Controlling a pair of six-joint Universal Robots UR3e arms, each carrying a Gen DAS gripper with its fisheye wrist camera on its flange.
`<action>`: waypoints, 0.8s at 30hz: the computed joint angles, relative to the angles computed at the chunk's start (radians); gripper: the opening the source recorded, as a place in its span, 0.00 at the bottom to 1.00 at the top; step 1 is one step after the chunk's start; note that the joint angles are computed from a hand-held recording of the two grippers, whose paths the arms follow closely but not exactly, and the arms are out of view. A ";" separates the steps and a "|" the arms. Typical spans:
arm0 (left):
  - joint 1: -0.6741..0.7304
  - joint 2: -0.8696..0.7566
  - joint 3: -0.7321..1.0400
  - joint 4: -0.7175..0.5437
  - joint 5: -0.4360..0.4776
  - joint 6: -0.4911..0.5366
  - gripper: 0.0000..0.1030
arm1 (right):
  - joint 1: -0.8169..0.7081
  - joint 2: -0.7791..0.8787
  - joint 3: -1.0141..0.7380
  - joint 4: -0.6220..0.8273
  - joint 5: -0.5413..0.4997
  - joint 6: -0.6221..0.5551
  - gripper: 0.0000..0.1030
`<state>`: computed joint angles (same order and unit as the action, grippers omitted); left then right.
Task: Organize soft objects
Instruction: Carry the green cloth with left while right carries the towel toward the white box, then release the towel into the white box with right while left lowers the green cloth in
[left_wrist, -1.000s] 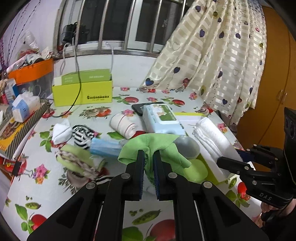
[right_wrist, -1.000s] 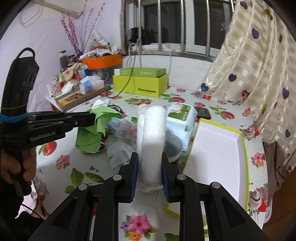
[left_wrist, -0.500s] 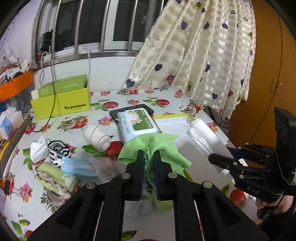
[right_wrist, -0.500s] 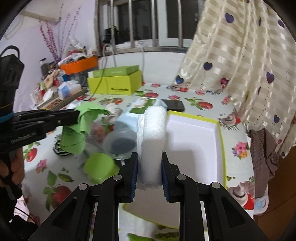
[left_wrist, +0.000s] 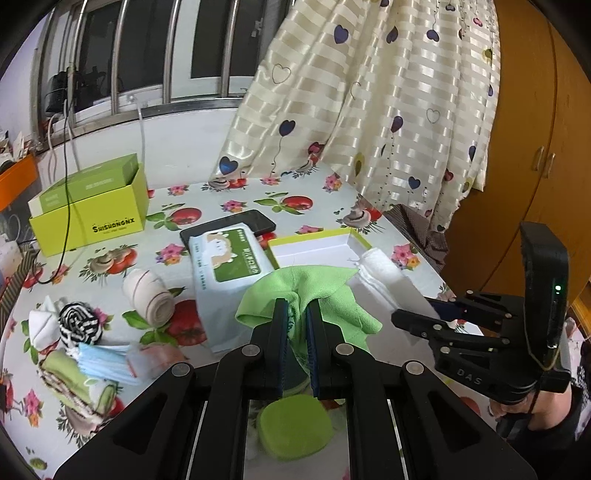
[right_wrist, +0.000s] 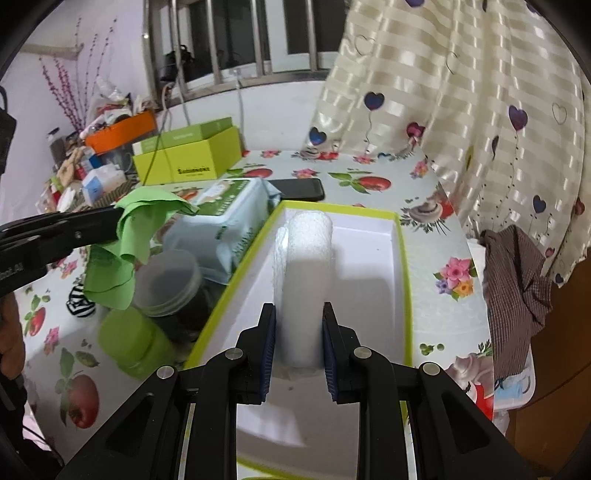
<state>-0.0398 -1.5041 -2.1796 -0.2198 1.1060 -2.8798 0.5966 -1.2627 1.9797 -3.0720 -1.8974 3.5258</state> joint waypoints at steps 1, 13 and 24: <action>-0.011 -0.012 0.011 0.001 0.008 -0.005 0.10 | -0.010 0.002 0.002 0.000 0.008 -0.001 0.21; -0.117 -0.141 0.126 0.001 0.078 -0.046 0.10 | -0.105 0.035 0.016 0.019 0.054 0.023 0.21; -0.193 -0.239 0.209 -0.018 0.127 -0.064 0.10 | -0.089 -0.016 0.077 -0.029 0.002 0.047 0.50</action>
